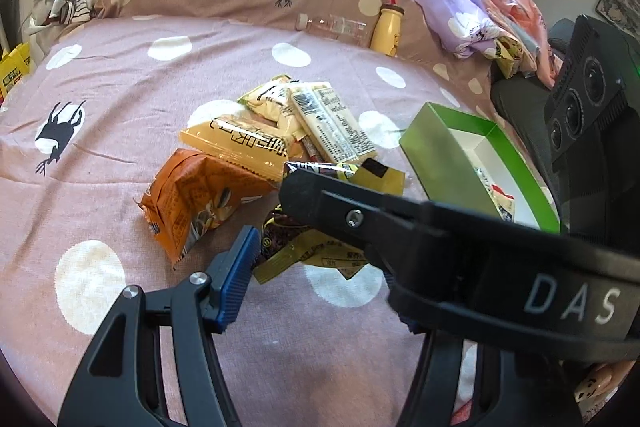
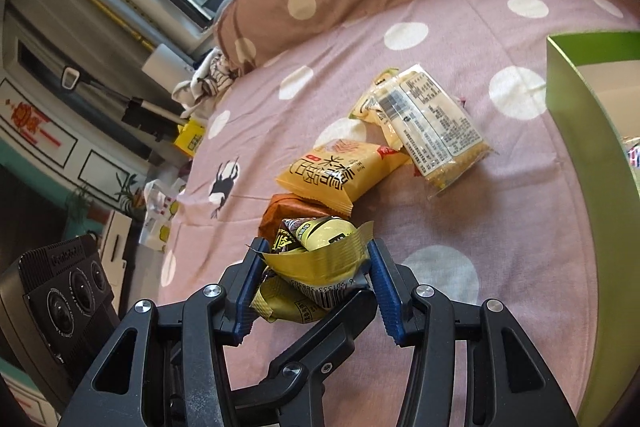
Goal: Organize snacks
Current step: 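Lift the yellow crumpled bag with the right gripper and carry it over the box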
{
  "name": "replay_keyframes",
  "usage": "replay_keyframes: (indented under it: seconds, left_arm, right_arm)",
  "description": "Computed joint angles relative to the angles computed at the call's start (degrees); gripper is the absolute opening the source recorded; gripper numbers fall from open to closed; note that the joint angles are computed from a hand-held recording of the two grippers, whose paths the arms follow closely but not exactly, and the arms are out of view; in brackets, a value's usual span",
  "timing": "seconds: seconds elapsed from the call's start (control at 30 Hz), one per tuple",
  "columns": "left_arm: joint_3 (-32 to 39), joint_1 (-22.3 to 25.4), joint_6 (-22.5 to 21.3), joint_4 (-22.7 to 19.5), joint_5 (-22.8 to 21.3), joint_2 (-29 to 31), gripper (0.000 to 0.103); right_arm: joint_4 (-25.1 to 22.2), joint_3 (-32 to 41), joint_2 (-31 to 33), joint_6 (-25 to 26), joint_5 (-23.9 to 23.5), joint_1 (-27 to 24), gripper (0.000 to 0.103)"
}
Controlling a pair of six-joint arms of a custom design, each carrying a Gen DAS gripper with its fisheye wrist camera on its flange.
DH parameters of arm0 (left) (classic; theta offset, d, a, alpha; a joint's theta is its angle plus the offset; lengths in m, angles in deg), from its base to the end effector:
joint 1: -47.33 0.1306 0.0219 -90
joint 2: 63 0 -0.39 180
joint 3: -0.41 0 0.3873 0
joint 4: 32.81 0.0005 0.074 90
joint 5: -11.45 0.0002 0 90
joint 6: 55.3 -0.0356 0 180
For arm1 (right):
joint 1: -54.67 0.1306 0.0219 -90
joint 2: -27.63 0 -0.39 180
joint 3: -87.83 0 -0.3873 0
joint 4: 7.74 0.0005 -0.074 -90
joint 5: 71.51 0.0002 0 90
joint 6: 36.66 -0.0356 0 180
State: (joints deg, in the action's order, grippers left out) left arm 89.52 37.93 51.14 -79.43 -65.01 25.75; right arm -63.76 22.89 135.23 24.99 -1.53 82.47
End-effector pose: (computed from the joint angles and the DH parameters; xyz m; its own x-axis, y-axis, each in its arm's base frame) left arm 0.4678 -0.0864 0.4443 -0.7738 -0.1508 -0.6152 0.1037 0.9280 -0.3579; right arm 0.5207 0.2877 0.4719 -0.8869 0.0368 -0.4606 -0.2471 0.8045 0.5401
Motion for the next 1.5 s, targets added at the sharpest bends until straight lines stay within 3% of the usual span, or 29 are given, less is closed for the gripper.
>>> replay_keyframes:
  seconds: [0.43, 0.83, 1.1, 1.5]
  left_arm:
    - [0.5, -2.6, 2.7, 1.7, -1.4, -1.0, 0.061]
    - [3.8, -5.2, -0.9, 1.6, -4.5, -1.5, 0.060]
    - [10.0, -9.9, -4.9, 0.4, -5.8, 2.1, 0.058]
    - [18.6, -13.8, -9.9, -2.0, -0.6, 10.4, 0.056]
  right_arm:
    - [1.5, -2.6, -3.6, 0.3, 1.4, -1.1, 0.053]
    - [6.0, -5.3, -8.1, 0.5, 3.2, -1.9, 0.053]
    - [10.4, -9.5, -12.7, -3.1, 3.5, -6.1, 0.053]
    - [14.2, -15.0, -16.6, -10.1, 6.5, -12.8, 0.053]
